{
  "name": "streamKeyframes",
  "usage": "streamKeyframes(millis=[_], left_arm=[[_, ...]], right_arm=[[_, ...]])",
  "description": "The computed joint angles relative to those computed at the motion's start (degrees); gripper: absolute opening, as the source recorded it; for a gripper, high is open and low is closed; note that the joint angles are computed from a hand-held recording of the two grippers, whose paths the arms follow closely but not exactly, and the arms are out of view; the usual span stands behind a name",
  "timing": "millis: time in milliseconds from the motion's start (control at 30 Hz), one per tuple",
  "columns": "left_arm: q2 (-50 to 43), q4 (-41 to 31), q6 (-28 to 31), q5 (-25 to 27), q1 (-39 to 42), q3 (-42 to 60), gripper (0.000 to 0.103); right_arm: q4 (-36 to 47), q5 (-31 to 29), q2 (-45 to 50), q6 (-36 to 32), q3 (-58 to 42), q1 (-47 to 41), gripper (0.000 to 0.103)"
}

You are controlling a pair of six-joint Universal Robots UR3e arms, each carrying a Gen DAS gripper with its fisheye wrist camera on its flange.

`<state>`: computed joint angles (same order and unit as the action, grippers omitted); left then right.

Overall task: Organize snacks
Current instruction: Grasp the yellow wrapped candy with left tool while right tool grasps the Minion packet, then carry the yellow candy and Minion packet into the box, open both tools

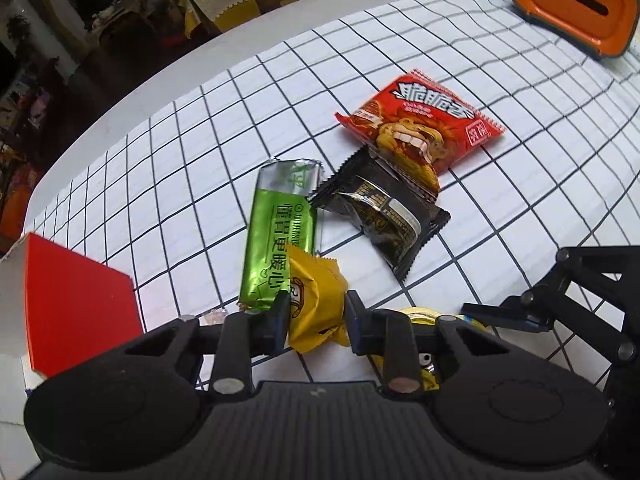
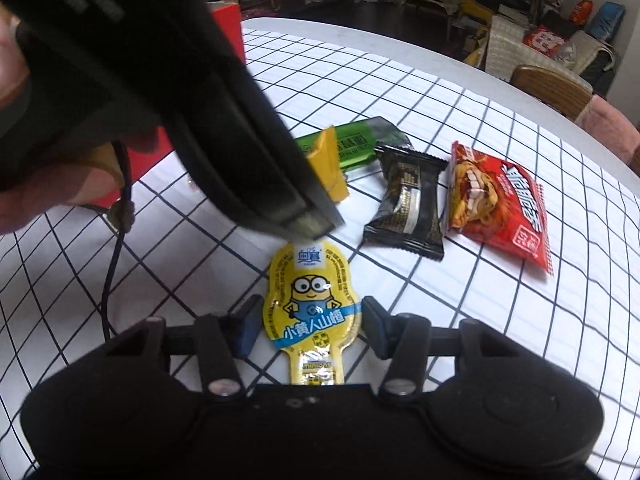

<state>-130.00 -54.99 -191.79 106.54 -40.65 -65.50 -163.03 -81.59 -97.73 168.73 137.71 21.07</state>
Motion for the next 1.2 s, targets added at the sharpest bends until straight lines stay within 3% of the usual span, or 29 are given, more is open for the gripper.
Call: streamKeyframes(millis=[333,800,933,1200], left_arm=[[11.1,8.2,-4.6,-2.5,1.9,-15.3,0.028],[30.9,12.0,-8.9,-5.1,3.5,-32.7,0.028],[37.9,11.8,-9.2,-6.2,4.7,-37.5,0.028],[52.1,8.6,-6.9,-9.0,9.8,-46.0,0.028]], right_arm=[[6.4,2.9,-12.9,2.0,5.1,-4.4,0.052],[21.6,2.1,-31.2,12.7,1.3,-3.2,0.052],[21.8,-0.4,-30.4,17.3,-2.2,1.0,0.052],[17.5,-10.1,-20.2,27.1,-11.7,15.6,0.052]])
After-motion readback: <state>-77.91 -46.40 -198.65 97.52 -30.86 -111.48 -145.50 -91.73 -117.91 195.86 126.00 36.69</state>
